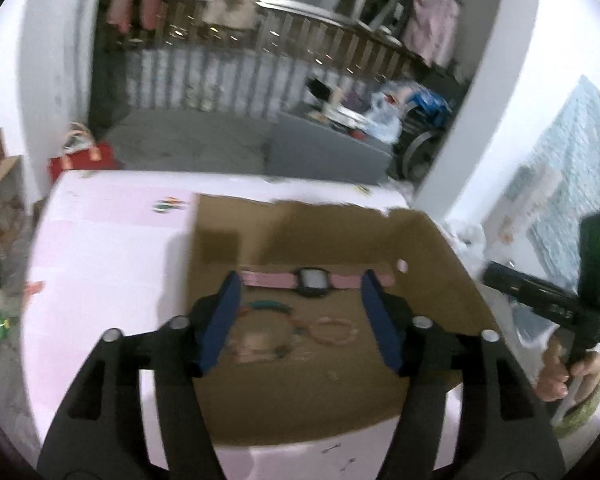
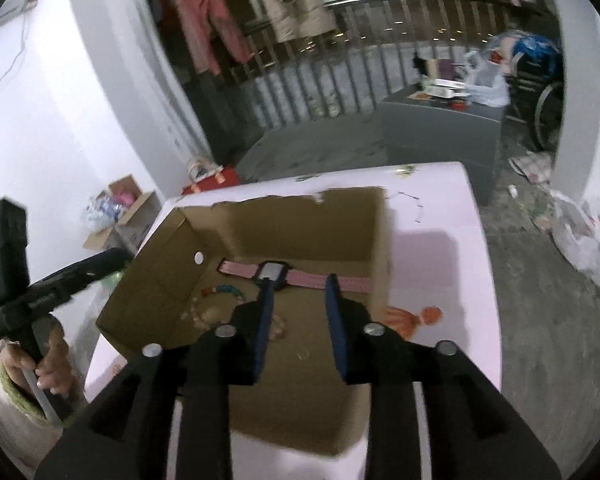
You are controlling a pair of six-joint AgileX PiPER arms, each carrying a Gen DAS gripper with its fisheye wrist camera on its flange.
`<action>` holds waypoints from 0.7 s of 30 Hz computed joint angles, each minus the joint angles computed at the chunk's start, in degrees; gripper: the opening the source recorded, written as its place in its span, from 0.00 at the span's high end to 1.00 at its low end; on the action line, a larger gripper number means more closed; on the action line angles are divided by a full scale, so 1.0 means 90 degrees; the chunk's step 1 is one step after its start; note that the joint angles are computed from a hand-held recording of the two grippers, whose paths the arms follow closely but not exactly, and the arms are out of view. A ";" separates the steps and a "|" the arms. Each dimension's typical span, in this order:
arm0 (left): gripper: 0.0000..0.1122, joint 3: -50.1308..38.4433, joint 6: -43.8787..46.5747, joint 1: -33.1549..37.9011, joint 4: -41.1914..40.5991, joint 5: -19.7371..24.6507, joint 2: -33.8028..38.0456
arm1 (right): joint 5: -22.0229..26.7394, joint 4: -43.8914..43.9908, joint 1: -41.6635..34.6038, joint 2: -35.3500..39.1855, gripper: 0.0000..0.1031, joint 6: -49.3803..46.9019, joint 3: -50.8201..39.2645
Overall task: Organize jewelry
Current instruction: 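Carry the bracelet and butterfly charm into the box and open both tools, then withdraw both tools up and away from the box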
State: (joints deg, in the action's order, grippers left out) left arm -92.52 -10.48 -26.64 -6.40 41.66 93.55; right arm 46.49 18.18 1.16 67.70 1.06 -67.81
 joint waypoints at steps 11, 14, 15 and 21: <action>0.30 0.0714 0.0246 0.0986 -0.1348 0.0864 0.0102 | 0.0897 0.2262 -0.1398 0.0029 0.52 -0.0919 0.1098; 0.30 0.0771 0.0369 0.1005 -0.1725 0.0890 0.0299 | 0.0908 0.2036 -0.1182 0.0373 0.52 -0.0708 0.1040; 0.30 0.0739 0.0354 0.0994 -0.1800 0.0936 0.0370 | 0.0913 0.1985 -0.1099 0.0472 0.52 -0.0669 0.1010; 0.30 0.0864 -0.0064 0.0774 -0.1511 0.0768 0.0319 | 0.0843 0.1346 -0.0638 0.0630 0.49 -0.0142 0.0765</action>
State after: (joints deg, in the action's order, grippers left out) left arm -84.74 -11.05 -19.67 -20.00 48.57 96.42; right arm 54.08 30.29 -4.58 73.37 -0.22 -60.93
